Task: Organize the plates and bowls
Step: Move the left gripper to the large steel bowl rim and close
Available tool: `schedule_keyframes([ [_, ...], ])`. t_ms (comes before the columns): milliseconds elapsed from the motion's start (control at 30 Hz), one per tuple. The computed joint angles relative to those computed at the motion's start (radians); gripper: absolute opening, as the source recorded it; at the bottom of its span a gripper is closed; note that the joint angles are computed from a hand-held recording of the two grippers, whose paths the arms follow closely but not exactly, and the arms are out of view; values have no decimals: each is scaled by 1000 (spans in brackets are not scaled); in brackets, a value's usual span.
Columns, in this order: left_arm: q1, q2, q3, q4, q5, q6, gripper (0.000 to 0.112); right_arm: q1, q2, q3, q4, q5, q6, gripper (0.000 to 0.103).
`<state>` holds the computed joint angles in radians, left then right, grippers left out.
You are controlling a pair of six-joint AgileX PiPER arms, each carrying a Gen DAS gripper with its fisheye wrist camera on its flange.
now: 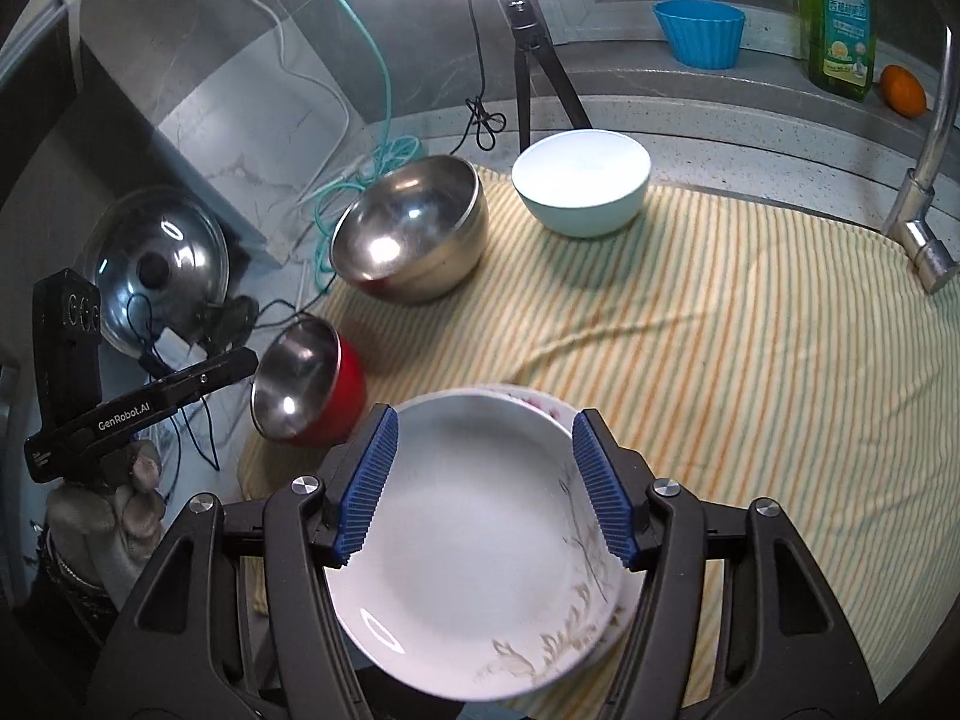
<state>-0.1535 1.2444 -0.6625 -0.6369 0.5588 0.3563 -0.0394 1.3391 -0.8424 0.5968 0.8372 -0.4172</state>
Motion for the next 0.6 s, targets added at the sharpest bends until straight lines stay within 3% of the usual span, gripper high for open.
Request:
schedule_keyframes([
  [167, 106, 126, -109, -107, 44, 161, 34, 55, 99, -66, 17, -43, 50, 63],
  [600, 178, 468, -379, -218, 90, 267, 34, 114, 388, -280, 54, -95, 129, 63],
])
